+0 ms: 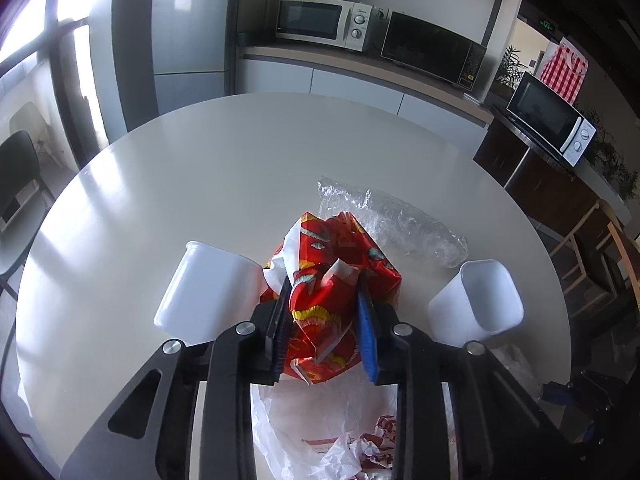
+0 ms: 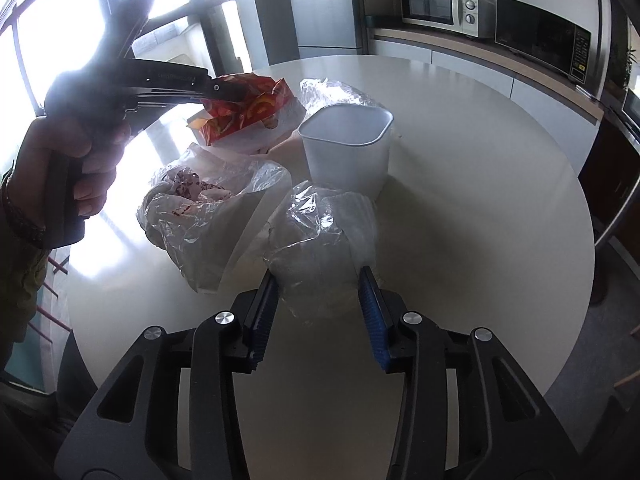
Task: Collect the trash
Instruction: 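Grasp the red snack bag with the left tool while the right tool grasps the clear plastic wrap, then carry the red snack bag and plastic wrap down over the blue wastebasket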
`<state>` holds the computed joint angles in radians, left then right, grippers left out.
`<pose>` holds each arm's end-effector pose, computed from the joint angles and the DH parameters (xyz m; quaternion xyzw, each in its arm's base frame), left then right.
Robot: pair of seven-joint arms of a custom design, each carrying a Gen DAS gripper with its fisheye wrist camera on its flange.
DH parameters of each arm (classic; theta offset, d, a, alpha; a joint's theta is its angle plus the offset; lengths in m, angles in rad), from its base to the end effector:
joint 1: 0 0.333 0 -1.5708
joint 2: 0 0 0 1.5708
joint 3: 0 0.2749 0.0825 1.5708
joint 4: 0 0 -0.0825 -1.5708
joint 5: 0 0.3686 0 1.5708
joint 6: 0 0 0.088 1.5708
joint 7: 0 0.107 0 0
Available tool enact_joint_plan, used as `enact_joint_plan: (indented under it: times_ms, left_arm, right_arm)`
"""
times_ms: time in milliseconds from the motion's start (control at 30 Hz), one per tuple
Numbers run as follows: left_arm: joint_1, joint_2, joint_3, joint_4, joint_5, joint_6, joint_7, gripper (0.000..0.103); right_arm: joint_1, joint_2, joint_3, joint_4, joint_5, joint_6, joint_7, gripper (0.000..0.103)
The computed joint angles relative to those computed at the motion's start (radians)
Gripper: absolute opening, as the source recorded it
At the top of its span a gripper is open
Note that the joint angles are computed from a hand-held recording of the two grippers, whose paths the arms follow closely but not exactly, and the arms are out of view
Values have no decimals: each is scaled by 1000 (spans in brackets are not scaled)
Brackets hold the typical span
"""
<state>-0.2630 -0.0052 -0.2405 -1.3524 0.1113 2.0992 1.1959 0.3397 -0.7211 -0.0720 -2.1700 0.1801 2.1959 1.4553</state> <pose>0.4924 -0.2658 0.7527 -0.6066 0.7033 -0.3260 0.1766 0.3620 0.0946 0.7019 -0.7543 0.5367 -0.1500 0.3472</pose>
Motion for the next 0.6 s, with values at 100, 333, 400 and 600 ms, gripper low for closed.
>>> enact_joint_plan:
  times_ms: [100, 333, 400, 600]
  left_arm:
    - [4, -30, 0, -30, -2, 37, -9, 24]
    - [27, -135, -5, -126, -35, 111, -28, 24]
    - [33, -171, -9, -160, -46, 129, -28, 24]
    - [52, -286, -21, -266, -74, 192, -28, 23]
  right_arm:
    - [-16, -19, 6, -18, -7, 15, 25, 37]
    - [-31, -74, 16, -54, -33, 38, 82, 37]
    - [-29, -94, 19, -61, -41, 44, 96, 37]
    - [-29, -157, 35, -85, -74, 61, 141, 37]
